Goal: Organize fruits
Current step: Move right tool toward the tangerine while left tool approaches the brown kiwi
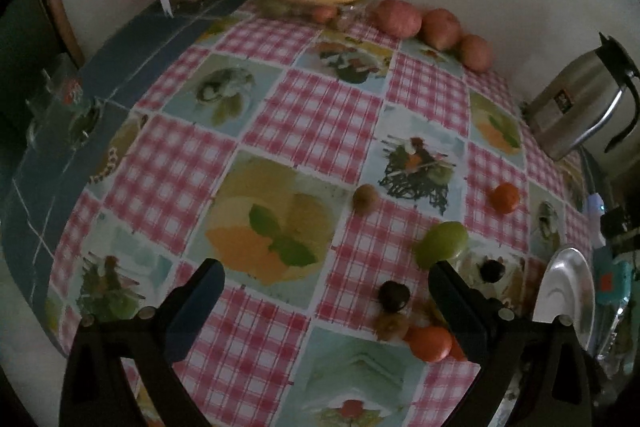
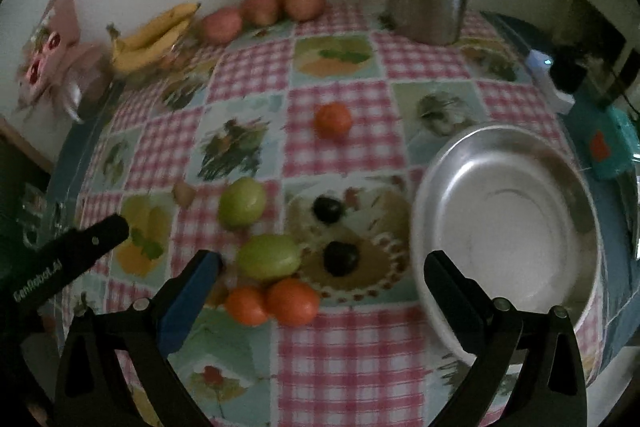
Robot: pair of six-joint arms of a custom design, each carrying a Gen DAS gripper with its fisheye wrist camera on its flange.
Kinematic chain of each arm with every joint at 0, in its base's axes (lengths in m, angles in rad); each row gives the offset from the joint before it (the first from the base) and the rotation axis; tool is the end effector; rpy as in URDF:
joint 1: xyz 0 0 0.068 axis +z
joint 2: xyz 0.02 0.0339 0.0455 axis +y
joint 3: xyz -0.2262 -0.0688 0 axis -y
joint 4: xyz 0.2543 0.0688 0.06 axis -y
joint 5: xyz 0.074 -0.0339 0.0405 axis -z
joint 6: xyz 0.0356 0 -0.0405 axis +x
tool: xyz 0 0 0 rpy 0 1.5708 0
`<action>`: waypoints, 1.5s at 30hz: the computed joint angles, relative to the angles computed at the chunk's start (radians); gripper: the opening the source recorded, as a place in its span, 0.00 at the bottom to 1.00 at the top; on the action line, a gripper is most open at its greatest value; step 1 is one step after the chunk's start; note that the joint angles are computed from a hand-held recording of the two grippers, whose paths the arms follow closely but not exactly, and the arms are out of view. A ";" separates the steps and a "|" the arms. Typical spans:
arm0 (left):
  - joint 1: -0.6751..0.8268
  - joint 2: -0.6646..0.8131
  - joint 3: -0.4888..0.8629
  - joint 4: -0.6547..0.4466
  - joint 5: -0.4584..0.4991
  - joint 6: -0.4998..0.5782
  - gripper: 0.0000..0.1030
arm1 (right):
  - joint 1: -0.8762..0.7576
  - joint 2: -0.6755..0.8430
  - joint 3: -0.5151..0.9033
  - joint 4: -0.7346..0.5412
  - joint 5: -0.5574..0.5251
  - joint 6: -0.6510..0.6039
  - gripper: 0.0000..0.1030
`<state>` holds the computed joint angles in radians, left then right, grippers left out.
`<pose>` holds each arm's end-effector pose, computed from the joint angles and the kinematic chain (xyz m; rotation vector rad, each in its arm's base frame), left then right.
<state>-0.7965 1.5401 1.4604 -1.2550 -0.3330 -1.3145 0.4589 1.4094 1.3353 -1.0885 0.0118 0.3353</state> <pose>0.2156 -0.2038 0.2745 -0.7537 2.6316 -0.0558 0.2559 0.1260 0.2772 -0.1667 2.7483 0.2054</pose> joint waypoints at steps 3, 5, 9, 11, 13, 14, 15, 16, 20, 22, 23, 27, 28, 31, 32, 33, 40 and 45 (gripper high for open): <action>0.009 0.006 -0.020 0.032 0.039 0.027 1.00 | 0.014 -0.002 -0.036 0.019 -0.040 0.017 0.89; 0.012 0.021 -0.022 0.045 0.070 0.041 1.00 | 0.025 0.002 -0.054 0.027 -0.043 0.027 0.89; 0.021 0.033 -0.044 0.089 0.123 0.044 1.00 | 0.024 0.010 -0.073 0.042 -0.075 0.057 0.89; 0.025 0.024 -0.074 0.135 0.159 0.036 1.00 | 0.026 0.006 -0.075 0.043 -0.068 0.055 0.89; 0.023 0.029 -0.078 0.150 0.173 0.033 1.00 | 0.021 0.006 -0.076 0.038 -0.065 0.048 0.87; 0.019 0.042 -0.070 0.153 0.178 0.035 0.99 | 0.015 0.007 -0.081 0.038 -0.068 0.049 0.81; 0.017 0.052 -0.064 0.154 0.182 0.038 0.99 | 0.008 0.011 -0.085 0.037 -0.077 0.050 0.77; 0.015 0.060 -0.058 0.157 0.186 0.041 0.99 | 0.002 0.012 -0.090 0.035 -0.086 0.051 0.76; 0.009 0.081 -0.049 0.181 0.208 0.049 0.97 | -0.004 0.022 -0.102 0.028 -0.111 0.054 0.64; 0.012 0.085 -0.056 0.192 0.222 0.047 0.95 | -0.007 0.021 -0.102 0.026 -0.114 0.060 0.58; 0.014 0.088 -0.062 0.203 0.234 0.043 0.93 | -0.009 0.020 -0.102 0.026 -0.116 0.062 0.54; 0.014 0.100 -0.073 0.230 0.268 0.034 0.87 | -0.017 0.020 -0.107 0.026 -0.135 0.066 0.49; 0.013 0.099 -0.077 0.237 0.273 0.033 0.85 | -0.018 0.020 -0.108 0.025 -0.141 0.068 0.48; 0.010 0.101 -0.092 0.276 0.299 0.026 0.79 | -0.022 0.023 -0.112 0.028 -0.169 0.072 0.44; 0.011 0.105 -0.091 0.282 0.308 0.028 0.78 | -0.021 0.027 -0.111 0.027 -0.176 0.071 0.43; 0.011 0.109 -0.090 0.284 0.310 0.029 0.76 | -0.018 0.028 -0.112 0.027 -0.175 0.072 0.43; 0.020 0.090 -0.131 0.336 0.344 0.002 0.57 | -0.031 0.037 -0.125 0.038 -0.219 0.092 0.42; 0.027 0.064 -0.155 0.335 0.344 -0.021 0.54 | -0.048 0.035 -0.137 0.048 -0.257 0.108 0.42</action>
<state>-0.7692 1.6045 1.3058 -0.9199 0.0108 -1.3358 0.4105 1.4443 1.1984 -1.0408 -0.2449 0.4431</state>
